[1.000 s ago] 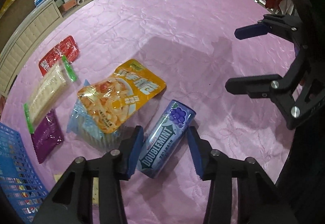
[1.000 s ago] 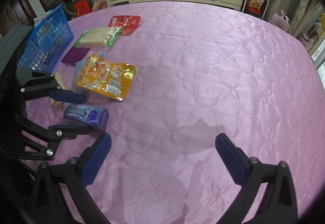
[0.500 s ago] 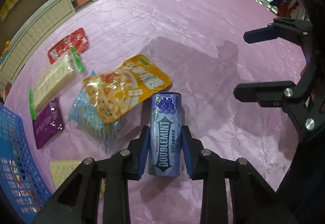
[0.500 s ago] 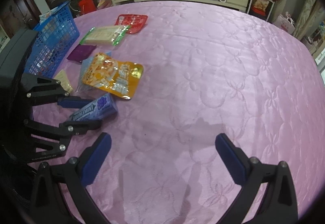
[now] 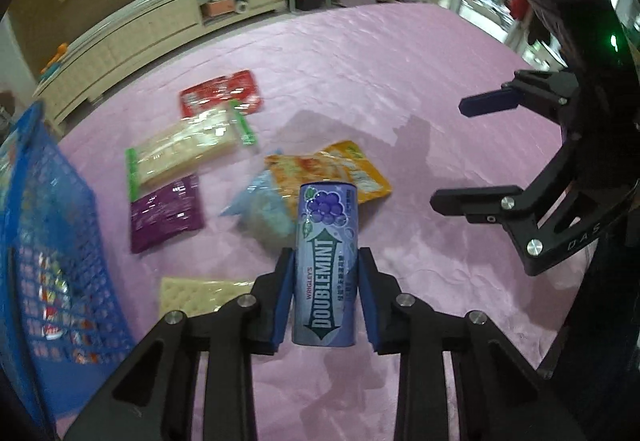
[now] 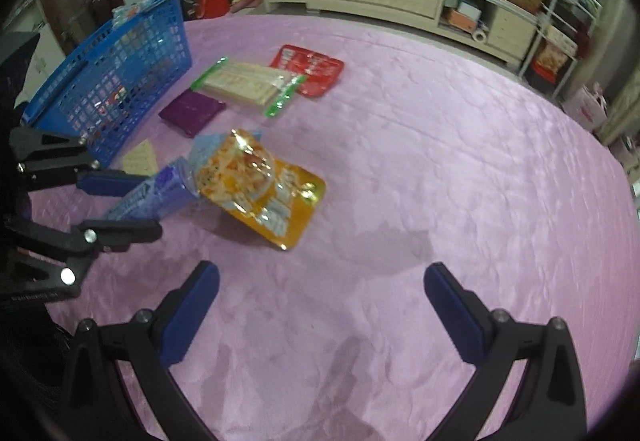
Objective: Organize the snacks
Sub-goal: 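Lift the gum tube with the left tool while the right tool grasps the orange chip bag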
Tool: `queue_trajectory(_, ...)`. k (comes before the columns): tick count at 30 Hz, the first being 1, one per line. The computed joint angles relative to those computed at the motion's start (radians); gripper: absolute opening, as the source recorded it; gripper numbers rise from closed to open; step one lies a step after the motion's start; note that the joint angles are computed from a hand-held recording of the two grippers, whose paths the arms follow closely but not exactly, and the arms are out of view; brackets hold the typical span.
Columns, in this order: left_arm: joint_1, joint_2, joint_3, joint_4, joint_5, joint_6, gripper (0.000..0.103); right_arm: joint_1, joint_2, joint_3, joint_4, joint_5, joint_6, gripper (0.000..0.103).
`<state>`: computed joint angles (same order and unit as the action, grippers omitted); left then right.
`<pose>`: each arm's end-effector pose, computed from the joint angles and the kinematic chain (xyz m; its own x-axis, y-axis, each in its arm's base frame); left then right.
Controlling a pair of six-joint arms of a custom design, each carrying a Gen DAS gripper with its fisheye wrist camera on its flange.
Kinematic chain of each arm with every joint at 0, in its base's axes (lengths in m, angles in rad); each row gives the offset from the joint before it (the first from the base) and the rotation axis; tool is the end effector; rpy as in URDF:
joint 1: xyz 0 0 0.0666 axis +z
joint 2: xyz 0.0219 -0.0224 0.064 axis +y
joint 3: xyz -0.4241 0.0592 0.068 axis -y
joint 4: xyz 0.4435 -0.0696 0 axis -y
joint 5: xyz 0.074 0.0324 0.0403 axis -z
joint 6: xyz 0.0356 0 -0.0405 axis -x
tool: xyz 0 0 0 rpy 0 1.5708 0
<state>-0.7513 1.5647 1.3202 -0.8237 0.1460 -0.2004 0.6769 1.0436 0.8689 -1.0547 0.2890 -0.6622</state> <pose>0.4128 -0.3932 0.3519 -0.4830 0.7206 -0.4974 0.8395 0.5426 -0.0291 0.2717 0.2048 0.3523 -0.9027 0.0307 -0.4292 0.0368 0.9993 -0.0059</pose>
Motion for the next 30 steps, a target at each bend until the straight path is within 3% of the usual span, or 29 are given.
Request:
queue_trajectory(6, 0.018, -0.030, -0.031, 0.014, -0.031, 0.050, 0.029, -0.028, 0.064, 0.029, 0.069, -0.088, 0.170, 0.103)
queue_trajectory(21, 0.040, -0.021, -0.036, 0.024, -0.067, 0.115, 0.029, -0.118, 0.222, 0.091, 0.112, -0.217, 0.508, 0.102)
queue_trajectory(23, 0.043, -0.014, -0.033, 0.026, -0.071, 0.117, 0.029, -0.144, 0.236, 0.091, 0.117, -0.282, 0.536, 0.098)
queue_trajectory(25, 0.044, -0.013, -0.036, 0.032, -0.072, 0.118, 0.029, -0.161, 0.250, 0.089, 0.113, -0.321, 0.562, 0.086)
queue_trajectory(30, 0.047, -0.001, -0.036, 0.034, -0.069, 0.116, 0.029, -0.159, 0.226, 0.085, 0.101, -0.316, 0.605, 0.069)
